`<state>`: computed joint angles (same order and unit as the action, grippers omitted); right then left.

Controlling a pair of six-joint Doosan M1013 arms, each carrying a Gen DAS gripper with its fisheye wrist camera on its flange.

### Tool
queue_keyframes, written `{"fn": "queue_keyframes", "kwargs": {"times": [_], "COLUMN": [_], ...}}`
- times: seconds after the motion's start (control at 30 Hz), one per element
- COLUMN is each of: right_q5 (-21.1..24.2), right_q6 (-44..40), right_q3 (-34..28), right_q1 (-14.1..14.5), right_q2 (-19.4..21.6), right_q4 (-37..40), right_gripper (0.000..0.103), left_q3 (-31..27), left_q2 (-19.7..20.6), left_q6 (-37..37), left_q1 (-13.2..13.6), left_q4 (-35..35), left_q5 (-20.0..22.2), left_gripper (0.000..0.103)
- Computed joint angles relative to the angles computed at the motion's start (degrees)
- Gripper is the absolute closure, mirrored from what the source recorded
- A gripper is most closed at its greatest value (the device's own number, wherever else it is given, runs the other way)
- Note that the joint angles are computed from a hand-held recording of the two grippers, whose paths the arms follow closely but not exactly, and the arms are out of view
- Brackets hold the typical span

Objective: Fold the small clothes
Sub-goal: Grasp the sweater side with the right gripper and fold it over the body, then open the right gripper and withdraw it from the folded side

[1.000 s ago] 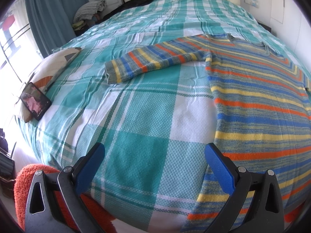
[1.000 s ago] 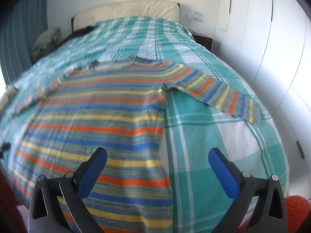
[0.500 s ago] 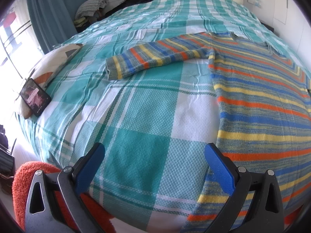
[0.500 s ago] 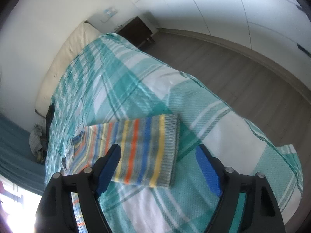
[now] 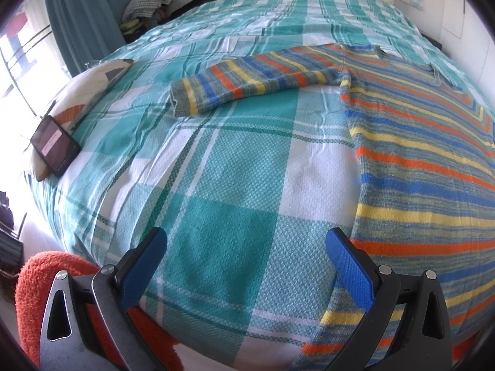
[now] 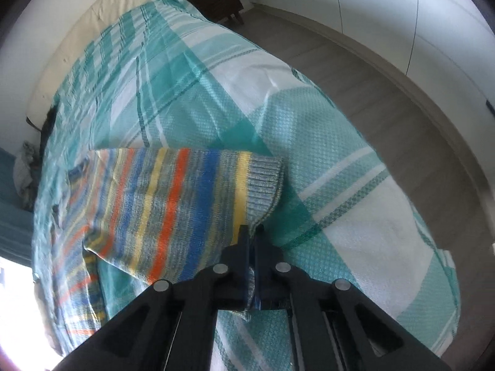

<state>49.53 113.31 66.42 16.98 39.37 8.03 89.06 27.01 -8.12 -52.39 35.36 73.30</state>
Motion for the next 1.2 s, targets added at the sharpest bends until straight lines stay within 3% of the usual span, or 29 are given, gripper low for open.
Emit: {"fn": "queue_keyframes", "kwargs": {"times": [0.1, 0.3, 0.43, 0.57, 0.63, 0.7, 0.77, 0.8, 0.87, 1.0, 1.13, 1.2], "right_q5": [0.3, -3.8, 0.0, 4.9, 8.4, 12.2, 12.1, 10.3, 8.3, 12.5, 16.6, 12.1], "right_q6": [3.4, -8.3, -17.3, -21.0, -23.6, -24.0, -23.3, -23.7, -23.4, -21.6, -14.0, -13.6], "right_q3": [-2.6, -11.8, -22.3, -32.3, -37.9, -42.0, -40.9, -38.9, -35.4, -33.4, -30.2, -24.4], "right_q1": [2.6, 6.8, 10.0, 12.9, 13.5, 13.4, 13.1, 12.8, 12.4, 11.2, 11.8, 12.0], "right_q2": [-0.5, 0.3, 5.2, 11.4, 15.5, 18.7, 19.1, 18.4, 16.8, 16.8, 16.1, 13.3], "right_q4": [-10.4, -3.9, 5.0, 8.2, 13.6, 18.1, 21.1, 22.9, 22.8, 20.3, 2.5, -2.3], "right_gripper": [0.101, 0.101, 0.101, 0.101, 0.1, 0.09, 0.055, 0.052, 0.052, 0.052, 0.052, 0.053], "left_q3": [0.1, 0.3, 1.0, 2.0, 2.6, 2.9, 2.9, 3.0, 3.0, 2.6, 1.9, 2.0], "left_q2": [-0.1, -0.4, -1.0, -1.8, -2.1, -2.3, -2.3, -2.3, -2.4, -2.0, -1.4, -1.5], "left_q6": [-0.2, -0.3, -1.2, -2.9, -3.7, -4.1, -4.1, -4.1, -4.0, -2.8, -1.7, -1.9], "left_q1": [0.2, 0.4, 0.3, 0.5, 0.8, 0.9, 1.0, 1.0, 1.1, 1.3, 1.2, 1.1], "left_q4": [0.0, 0.8, 1.5, 1.1, 0.7, 0.5, 0.5, 0.5, 0.6, 0.4, 0.2, 0.3], "left_q5": [-0.8, -2.3, -2.5, -3.1, -3.8, -4.3, -4.4, -4.5, -5.0, -5.7, -4.7, -4.6], "left_gripper": [0.001, 0.001, 0.001, 0.001, 0.001, 0.001, 0.001, 0.001, 0.001, 0.001, 0.001, 0.001]}}
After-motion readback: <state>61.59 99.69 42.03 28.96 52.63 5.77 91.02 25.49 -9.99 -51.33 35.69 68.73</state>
